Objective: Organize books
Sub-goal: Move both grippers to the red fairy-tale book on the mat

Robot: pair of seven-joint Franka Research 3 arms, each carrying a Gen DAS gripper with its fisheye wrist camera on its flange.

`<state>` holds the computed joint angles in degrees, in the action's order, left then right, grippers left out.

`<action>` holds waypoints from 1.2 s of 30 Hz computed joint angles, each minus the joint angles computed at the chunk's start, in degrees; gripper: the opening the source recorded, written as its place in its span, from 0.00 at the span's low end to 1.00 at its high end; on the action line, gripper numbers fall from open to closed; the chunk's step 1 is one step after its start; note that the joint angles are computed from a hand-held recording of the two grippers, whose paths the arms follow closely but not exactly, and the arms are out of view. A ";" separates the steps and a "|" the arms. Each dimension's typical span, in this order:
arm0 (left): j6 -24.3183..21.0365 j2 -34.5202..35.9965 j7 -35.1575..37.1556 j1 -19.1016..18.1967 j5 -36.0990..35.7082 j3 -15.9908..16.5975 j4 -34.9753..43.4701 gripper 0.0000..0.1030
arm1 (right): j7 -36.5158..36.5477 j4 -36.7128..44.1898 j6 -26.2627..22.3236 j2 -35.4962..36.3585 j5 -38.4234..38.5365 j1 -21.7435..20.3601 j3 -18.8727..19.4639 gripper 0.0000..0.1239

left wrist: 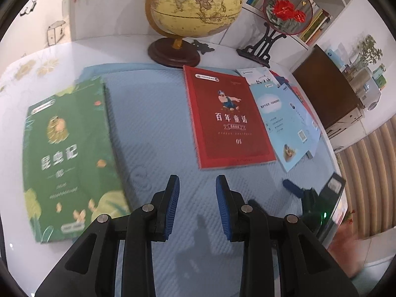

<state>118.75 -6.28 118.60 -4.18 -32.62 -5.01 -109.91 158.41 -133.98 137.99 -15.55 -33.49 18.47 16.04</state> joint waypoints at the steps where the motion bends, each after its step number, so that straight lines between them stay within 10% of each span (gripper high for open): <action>1: -0.15 0.94 -0.13 -0.17 0.26 -0.22 0.94 0.27 | 0.00 0.00 0.00 0.00 0.00 0.01 -0.01 0.83; 17: -4.53 11.31 -1.15 0.92 3.15 -4.33 11.73 0.27 | -0.38 1.73 -3.07 0.64 3.69 1.02 -0.61 0.83; 27: -5.43 15.07 -2.62 1.19 4.78 -5.67 14.47 0.27 | -21.72 5.52 -9.46 0.90 21.22 2.55 -4.33 0.83; 36: -4.65 21.50 -8.44 1.05 5.70 -7.45 20.36 0.27 | -14.22 5.30 2.56 -0.14 17.41 -5.38 -5.61 0.70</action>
